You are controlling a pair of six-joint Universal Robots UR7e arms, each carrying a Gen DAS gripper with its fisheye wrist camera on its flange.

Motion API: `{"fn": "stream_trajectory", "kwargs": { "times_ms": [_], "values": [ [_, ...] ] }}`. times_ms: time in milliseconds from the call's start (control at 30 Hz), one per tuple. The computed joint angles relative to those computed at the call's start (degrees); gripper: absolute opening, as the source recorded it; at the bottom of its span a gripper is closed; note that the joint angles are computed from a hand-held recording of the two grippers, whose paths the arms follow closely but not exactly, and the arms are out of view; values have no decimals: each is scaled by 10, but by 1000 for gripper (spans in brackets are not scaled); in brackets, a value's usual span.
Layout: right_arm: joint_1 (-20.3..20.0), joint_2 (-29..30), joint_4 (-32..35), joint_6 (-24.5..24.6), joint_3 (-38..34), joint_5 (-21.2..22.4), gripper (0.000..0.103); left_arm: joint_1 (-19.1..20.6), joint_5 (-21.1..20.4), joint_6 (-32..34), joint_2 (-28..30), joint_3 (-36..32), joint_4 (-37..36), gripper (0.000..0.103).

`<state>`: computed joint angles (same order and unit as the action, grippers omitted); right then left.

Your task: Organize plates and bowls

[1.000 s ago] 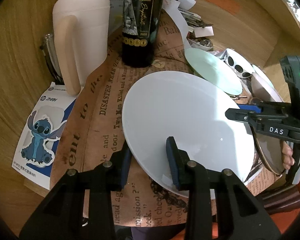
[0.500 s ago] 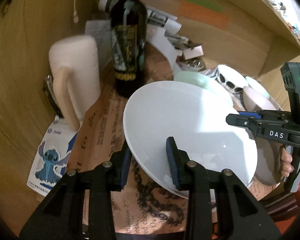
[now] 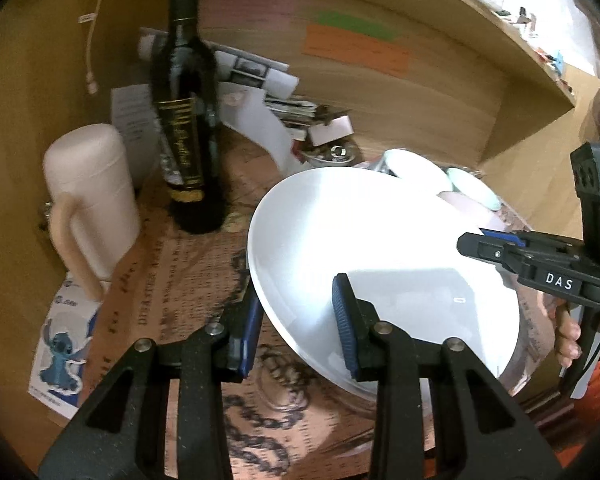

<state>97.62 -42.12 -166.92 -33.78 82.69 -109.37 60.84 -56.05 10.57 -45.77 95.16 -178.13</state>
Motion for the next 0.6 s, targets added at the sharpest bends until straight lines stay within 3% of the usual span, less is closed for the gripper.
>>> {"fn": "stream_trajectory", "kwargs": {
  "times_ms": [600],
  "values": [
    [-30,-76,-80,16,96,-11,25,-19,-48,8,45,-28,28,34]
  ]
}}
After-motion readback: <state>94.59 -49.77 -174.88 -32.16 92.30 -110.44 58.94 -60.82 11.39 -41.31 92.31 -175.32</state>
